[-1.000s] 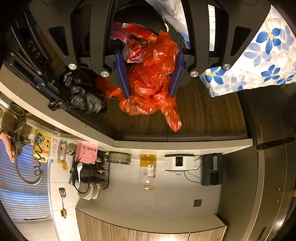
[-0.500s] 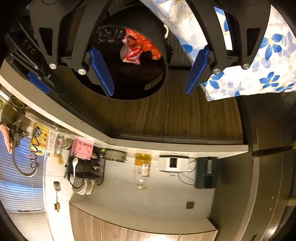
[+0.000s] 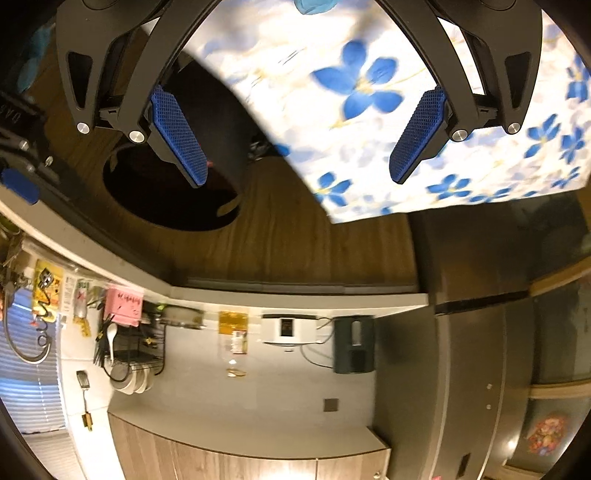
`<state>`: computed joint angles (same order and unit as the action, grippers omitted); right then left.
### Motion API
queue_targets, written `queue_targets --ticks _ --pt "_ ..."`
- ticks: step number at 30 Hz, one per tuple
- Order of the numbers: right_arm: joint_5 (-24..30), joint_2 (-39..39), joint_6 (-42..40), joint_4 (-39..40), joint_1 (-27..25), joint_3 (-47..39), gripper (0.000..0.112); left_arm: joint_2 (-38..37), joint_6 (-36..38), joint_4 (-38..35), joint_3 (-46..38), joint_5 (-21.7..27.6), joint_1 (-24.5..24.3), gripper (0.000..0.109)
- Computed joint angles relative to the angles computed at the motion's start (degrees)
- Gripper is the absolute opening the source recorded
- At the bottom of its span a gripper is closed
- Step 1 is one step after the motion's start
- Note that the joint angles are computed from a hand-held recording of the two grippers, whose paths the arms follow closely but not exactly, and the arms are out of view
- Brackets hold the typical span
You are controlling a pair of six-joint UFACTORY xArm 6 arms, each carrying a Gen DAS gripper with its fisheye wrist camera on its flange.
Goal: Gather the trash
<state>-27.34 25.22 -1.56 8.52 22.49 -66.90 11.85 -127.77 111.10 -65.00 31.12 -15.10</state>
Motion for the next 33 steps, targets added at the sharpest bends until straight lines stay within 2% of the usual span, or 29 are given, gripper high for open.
queue_targets --ticks 5,7,13,21,33 --pt "1.54 -5.61 -5.58 5.92 3.46 6.02 0.097 -8.11 -1.44 -0.80 9.45 2.19 -1.26 0.097" --pt "2.17 -7.61 -9.99 11.18 5.42 7.91 0.097 -10.47 -0.99 -1.78 12.02 2.56 -1.68 0.097" --pt "0.10 -14.02 -18.51 22.88 10.45 14.52 0.097 -18.61 -0.90 -3.71 20.46 3.92 -3.28 0.097" --pt "-4.84 -20.77 -24.96 31.46 16.50 21.84 0.097 -29.52 -1.95 -4.95 30.70 6.92 -6.42 0.097" --pt "-9.90 -26.81 -30.55 40.14 24.47 28.16 0.097 -43.42 0.93 -11.74 42.53 13.23 -12.88 0.097"
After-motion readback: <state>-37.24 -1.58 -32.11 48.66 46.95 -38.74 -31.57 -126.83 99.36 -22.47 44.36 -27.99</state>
